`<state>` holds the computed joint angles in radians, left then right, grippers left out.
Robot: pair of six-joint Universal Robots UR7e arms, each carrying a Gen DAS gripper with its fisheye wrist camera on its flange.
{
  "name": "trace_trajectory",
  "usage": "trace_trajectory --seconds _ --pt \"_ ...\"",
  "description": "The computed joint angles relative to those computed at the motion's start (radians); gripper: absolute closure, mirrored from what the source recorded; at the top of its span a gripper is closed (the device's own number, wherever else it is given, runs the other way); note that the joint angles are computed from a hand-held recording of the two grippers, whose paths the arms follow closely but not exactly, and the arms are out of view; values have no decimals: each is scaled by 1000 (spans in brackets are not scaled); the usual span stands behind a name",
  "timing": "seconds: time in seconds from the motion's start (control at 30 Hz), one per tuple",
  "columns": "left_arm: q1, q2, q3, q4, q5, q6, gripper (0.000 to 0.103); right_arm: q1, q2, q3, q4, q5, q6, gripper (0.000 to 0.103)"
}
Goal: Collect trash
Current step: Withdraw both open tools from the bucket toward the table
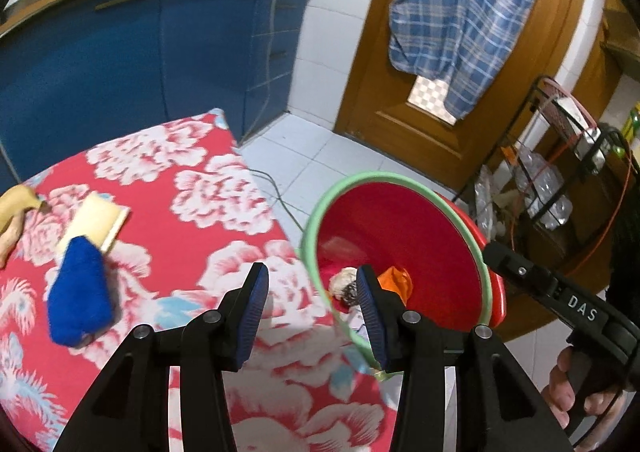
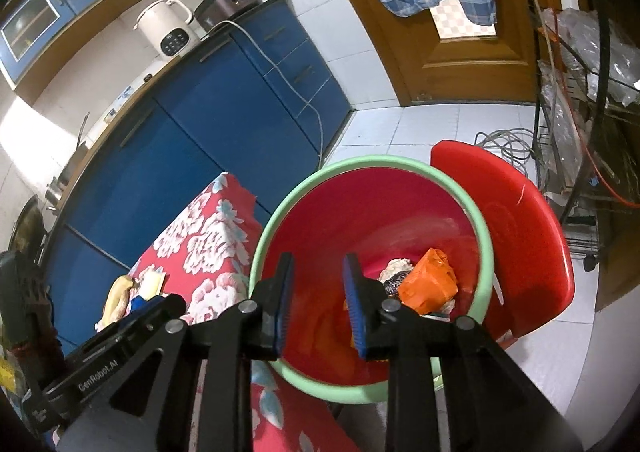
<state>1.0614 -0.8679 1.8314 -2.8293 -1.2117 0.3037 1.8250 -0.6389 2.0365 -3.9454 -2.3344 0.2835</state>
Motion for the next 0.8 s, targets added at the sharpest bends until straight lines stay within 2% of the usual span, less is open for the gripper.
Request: trace_trajectory --seconds 0.27,0.4,0.8 --pt "29 -41 14 -71 79 11 56 30 13 -25 39 -4 8 74" --pt "56 -55 0 -68 100 5 56 49 26 -49 50 -22 2 69" --pt "142 -64 -64 -52 161 -21 52 79 56 -104 125 -40 19 67"
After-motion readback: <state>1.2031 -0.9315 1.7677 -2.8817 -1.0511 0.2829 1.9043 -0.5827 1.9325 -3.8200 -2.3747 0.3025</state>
